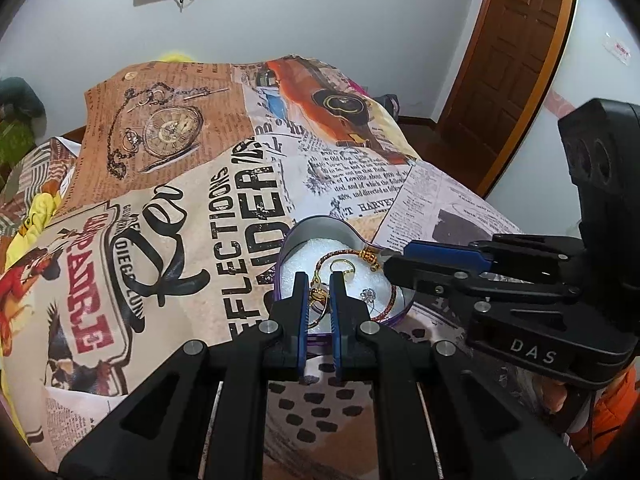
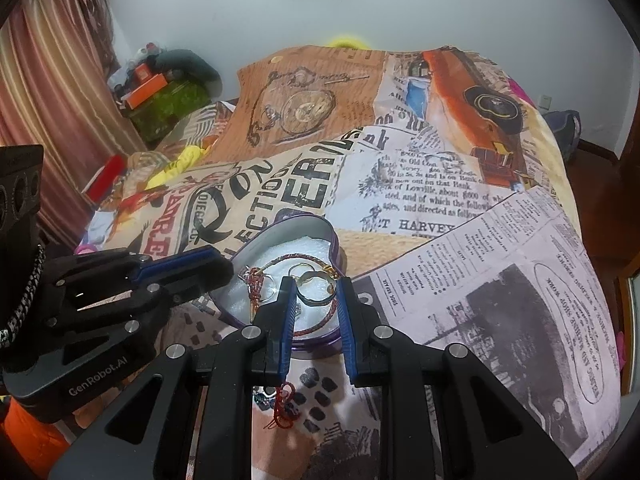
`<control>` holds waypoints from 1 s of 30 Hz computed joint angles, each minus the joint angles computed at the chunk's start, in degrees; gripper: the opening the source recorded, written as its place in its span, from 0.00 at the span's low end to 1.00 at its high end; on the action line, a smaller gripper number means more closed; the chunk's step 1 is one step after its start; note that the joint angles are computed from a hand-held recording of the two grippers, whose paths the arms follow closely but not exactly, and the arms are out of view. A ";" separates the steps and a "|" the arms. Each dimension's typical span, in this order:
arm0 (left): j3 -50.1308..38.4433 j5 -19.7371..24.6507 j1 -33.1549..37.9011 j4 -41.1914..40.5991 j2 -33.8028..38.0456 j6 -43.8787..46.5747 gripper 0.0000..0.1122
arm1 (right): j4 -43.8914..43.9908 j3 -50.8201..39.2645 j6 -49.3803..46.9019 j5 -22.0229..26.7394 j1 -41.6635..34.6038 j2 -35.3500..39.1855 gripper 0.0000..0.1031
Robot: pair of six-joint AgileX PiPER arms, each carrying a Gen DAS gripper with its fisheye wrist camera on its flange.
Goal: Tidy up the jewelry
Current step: 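Carry both rings over the heart tin and open both tools to drop them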
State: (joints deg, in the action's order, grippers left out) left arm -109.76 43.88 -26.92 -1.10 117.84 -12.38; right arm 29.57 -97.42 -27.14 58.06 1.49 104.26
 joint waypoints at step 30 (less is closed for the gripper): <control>2.52 0.40 0.03 1.52 -4.59 -1.99 0.22 | -2.57 0.75 -0.43 0.39 1.02 -2.14 0.21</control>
State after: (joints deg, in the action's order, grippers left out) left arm -107.24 44.27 -26.88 0.43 113.24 -14.37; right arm 27.00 -96.67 -27.57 58.45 2.51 102.12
